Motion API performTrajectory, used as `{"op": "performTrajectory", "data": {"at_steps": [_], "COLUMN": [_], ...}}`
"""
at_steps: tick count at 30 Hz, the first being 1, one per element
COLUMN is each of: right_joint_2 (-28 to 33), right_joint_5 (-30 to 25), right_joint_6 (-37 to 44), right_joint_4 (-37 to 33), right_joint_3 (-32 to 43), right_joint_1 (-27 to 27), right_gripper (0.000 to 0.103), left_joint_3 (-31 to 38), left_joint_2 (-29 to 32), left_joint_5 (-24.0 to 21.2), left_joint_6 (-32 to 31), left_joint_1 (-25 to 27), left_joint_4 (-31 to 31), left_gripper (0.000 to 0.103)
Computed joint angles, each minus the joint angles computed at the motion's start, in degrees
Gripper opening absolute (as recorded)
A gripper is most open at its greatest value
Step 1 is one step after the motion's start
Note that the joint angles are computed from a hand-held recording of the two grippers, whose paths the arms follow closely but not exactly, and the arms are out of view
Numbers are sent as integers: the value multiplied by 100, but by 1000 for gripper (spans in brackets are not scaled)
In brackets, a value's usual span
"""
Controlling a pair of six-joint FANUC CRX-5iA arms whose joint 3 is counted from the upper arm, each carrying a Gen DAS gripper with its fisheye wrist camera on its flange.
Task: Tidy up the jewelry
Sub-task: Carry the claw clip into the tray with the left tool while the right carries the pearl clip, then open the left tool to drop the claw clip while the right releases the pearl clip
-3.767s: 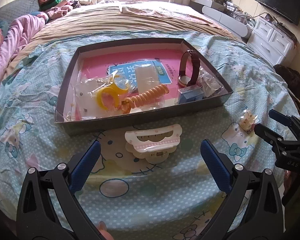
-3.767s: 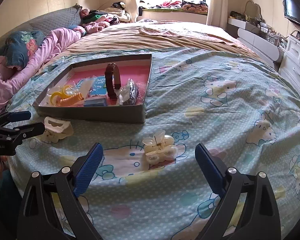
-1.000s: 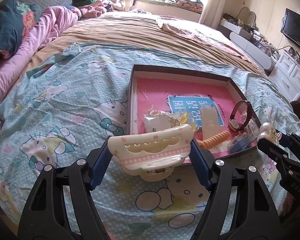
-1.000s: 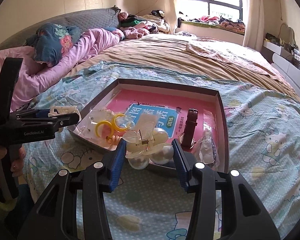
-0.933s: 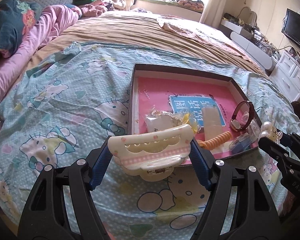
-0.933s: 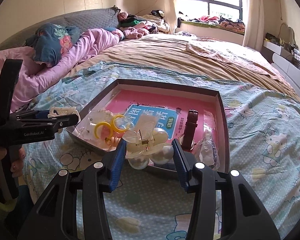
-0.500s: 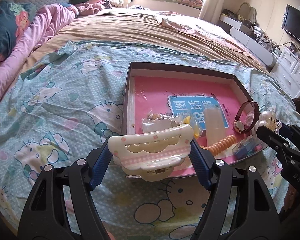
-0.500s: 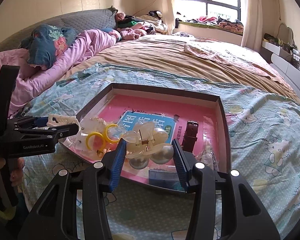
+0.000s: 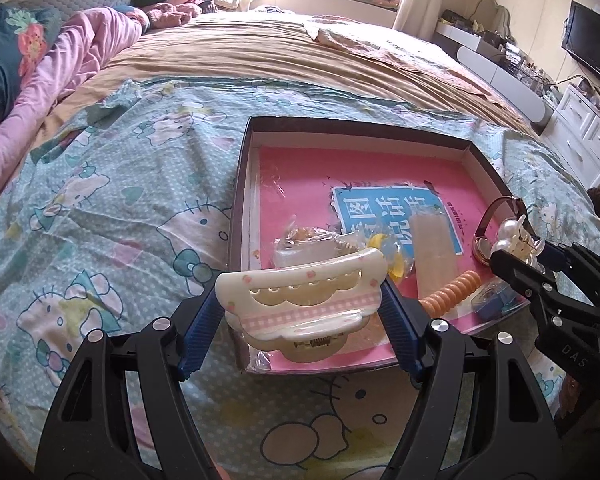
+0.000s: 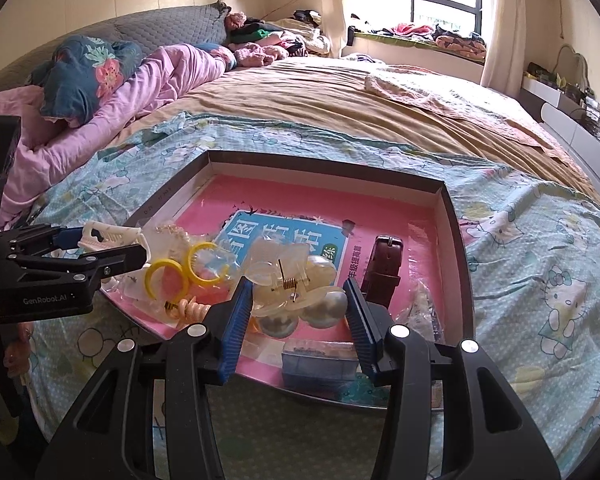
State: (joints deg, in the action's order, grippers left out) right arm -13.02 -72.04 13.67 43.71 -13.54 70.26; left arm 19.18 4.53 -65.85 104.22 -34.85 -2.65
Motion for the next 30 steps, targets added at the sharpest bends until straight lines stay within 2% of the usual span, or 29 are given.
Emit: {"op": "performTrajectory", "data": {"at_steps": [12,15,25,30], "right_joint_2": [35,10,-150,-259], "right_joint_5": [-36,-45,-346,-520], "right_joint_6": [-17,-109,-351,-520], "right_joint_4": [-200,-78,171,232], "right_joint_3": [-18,-79,-156,-210], "right_joint_1": [-2,41,280,397], "right_gripper": [46,56,64,67], "left_joint_3": [4,4,69,106], "left_joint_2": [6,5,27,6], "left_joint_5": [4,2,-44,-70], "left_joint_6": [-15,-5,-16,-1], "left_joint_1": [7,6,-31,-79], "left_joint_4": [13,15,2,-69], "left_gripper": [65,65,66,73]}}
